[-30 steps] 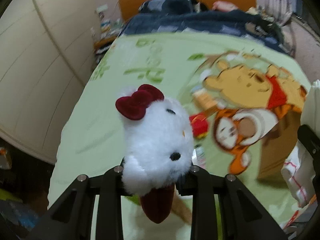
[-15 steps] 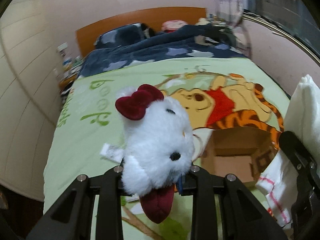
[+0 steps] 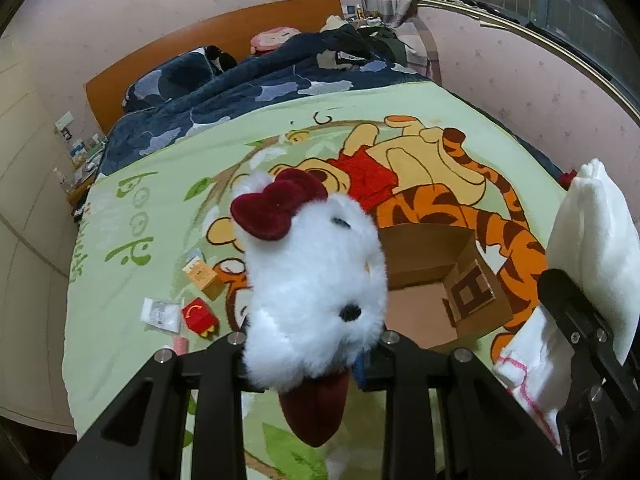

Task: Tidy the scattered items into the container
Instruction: 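Lift the plush with left tool while right tool lifts the sock toward the cardboard box, then release the plush into the box with left tool while right tool drops the sock in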

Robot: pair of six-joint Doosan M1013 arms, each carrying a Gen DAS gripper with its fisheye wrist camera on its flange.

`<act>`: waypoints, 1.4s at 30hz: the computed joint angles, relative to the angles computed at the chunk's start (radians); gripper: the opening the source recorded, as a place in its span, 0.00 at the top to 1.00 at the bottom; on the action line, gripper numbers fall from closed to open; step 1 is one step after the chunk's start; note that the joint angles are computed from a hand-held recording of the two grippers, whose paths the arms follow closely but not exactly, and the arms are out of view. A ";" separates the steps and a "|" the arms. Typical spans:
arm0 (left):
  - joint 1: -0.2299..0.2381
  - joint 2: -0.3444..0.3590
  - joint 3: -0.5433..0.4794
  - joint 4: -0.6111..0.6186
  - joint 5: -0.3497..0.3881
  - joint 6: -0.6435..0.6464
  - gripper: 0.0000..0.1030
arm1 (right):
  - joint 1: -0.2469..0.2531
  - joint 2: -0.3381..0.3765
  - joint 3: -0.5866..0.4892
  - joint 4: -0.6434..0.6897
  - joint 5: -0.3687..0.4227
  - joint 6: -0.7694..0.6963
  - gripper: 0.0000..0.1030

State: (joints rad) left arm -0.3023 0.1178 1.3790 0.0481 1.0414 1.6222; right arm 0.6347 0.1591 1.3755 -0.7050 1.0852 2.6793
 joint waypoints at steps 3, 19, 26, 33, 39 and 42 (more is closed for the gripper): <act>-0.008 0.016 -0.008 0.002 0.008 -0.008 0.72 | -0.016 -0.002 0.008 0.017 0.000 -0.006 0.80; -0.027 0.058 -0.017 0.019 0.060 -0.031 0.72 | -0.058 0.013 0.027 0.105 -0.037 -0.070 0.80; -0.028 0.086 -0.029 0.015 0.088 -0.032 0.72 | -0.075 0.027 0.024 0.123 -0.050 -0.102 0.80; -0.030 0.134 -0.060 0.018 0.116 -0.036 0.72 | -0.115 0.057 0.012 0.198 -0.086 -0.191 0.80; -0.033 0.178 -0.084 0.017 0.158 -0.047 0.71 | -0.144 0.078 0.010 0.269 -0.086 -0.261 0.80; -0.038 0.189 -0.084 0.022 0.165 -0.041 0.71 | -0.153 0.085 0.010 0.284 -0.081 -0.276 0.80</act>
